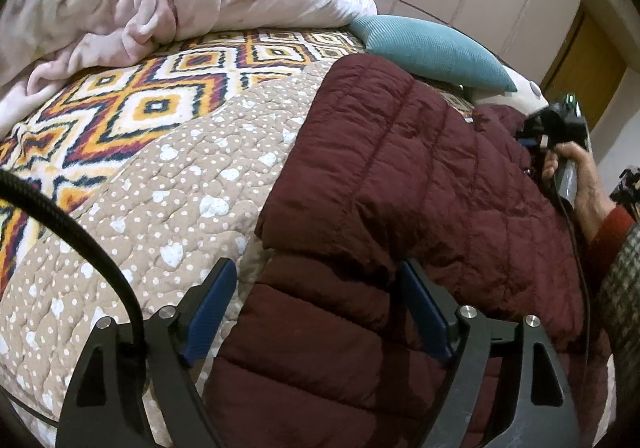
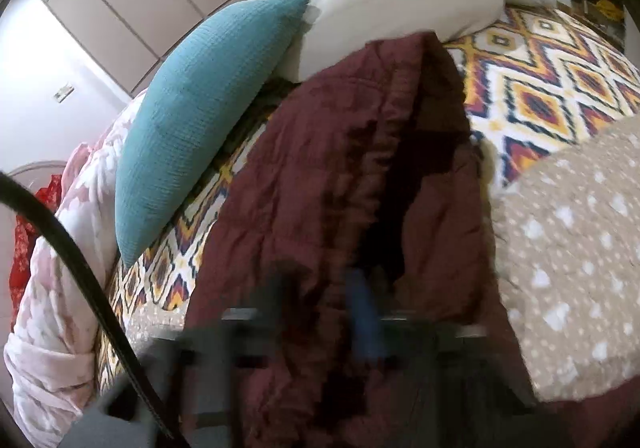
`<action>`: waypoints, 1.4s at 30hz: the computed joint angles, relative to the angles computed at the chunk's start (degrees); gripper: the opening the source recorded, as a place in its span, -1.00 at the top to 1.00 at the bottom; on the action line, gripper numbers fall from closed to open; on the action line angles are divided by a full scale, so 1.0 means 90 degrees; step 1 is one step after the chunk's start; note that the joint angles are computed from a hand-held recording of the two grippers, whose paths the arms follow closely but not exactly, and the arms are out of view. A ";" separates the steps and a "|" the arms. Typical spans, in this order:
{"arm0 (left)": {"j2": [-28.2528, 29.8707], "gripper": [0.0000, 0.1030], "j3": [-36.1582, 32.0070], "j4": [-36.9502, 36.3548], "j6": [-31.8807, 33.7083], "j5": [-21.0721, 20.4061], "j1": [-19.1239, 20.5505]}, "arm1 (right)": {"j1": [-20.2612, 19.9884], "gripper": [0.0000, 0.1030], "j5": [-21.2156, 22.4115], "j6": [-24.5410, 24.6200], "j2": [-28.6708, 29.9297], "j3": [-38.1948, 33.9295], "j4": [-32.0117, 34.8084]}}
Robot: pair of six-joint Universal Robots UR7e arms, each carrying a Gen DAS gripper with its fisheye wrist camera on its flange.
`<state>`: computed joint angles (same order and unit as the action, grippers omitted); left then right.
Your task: Fold large clothes
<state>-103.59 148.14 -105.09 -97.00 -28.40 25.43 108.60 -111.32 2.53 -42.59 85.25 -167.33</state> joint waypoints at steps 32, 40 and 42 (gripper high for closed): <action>-0.0084 -0.64 -0.0005 -0.0304 0.0371 -0.0083 0.0159 | 0.2589 0.63 -0.0679 -0.0729 -0.4395 0.5673 -0.0425; -0.0090 -0.64 0.0006 -0.0347 0.0394 -0.0072 0.0164 | 0.2118 0.23 -0.1869 -0.1491 -0.2858 0.3945 -0.2019; -0.0089 -0.64 0.0012 -0.0378 0.0408 -0.0075 0.0160 | 0.1706 0.30 -0.1510 -0.0825 -0.2744 0.3659 -0.1077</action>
<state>-104.39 148.24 -108.49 -93.33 -29.07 26.87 123.96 -124.90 -4.90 -67.28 118.18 -177.02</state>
